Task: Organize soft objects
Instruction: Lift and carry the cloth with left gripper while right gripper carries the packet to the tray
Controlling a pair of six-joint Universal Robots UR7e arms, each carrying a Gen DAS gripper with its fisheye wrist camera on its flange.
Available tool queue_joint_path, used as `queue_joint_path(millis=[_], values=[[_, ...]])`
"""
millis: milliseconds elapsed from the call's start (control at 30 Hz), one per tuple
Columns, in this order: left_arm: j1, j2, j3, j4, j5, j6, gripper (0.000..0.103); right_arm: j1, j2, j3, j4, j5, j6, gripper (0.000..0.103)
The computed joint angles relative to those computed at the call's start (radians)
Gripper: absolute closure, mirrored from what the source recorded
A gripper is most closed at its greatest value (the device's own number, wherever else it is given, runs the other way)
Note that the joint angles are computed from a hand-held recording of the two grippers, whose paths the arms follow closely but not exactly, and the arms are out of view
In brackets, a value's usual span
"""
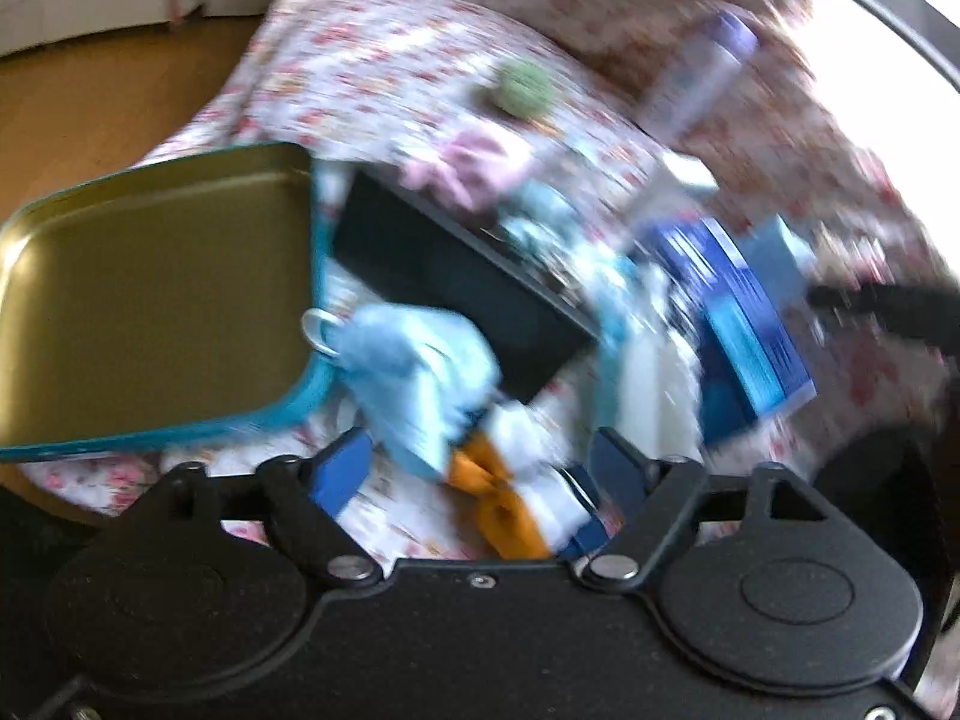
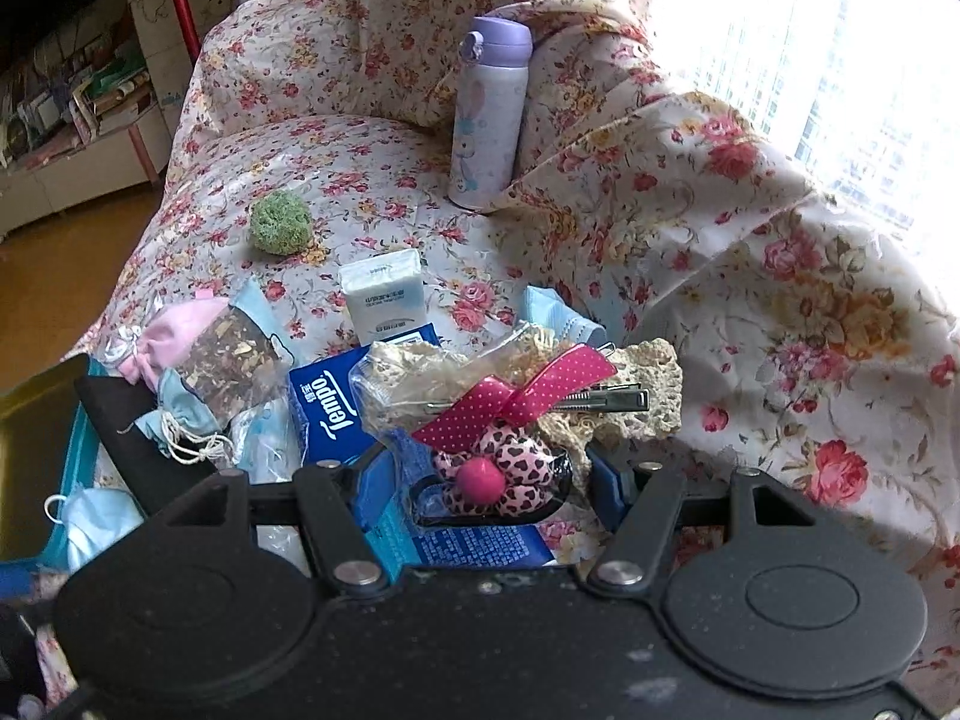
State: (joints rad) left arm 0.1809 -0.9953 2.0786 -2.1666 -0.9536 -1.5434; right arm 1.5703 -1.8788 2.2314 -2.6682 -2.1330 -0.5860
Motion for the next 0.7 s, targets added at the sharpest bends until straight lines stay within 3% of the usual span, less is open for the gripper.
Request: queue_joint_path(millis=[100,367,433,500,700], values=[[-0.005,0.049,-0.024,-0.028,-0.036,0.069,0.016,-0.014,-0.010,-0.006,0.030,0.027,0.019,0.039],[0.041,0.140,-0.070,-0.051,-0.116,0.117,0.016,-0.032,-0.017,-0.007,0.052,0.054,0.027,0.039],[0.054,0.153,-0.071,-0.064,-0.130,0.119,0.022,-0.035,-0.018,-0.008,0.057,0.058,0.030,0.039],[0.062,0.159,-0.066,-0.087,-0.141,0.112,0.051,-0.037,-0.017,-0.010,0.060,0.059,0.033,0.039],[0.058,0.157,-0.070,-0.085,-0.153,0.108,0.056,-0.036,-0.011,-0.006,0.042,0.053,0.028,0.039]])
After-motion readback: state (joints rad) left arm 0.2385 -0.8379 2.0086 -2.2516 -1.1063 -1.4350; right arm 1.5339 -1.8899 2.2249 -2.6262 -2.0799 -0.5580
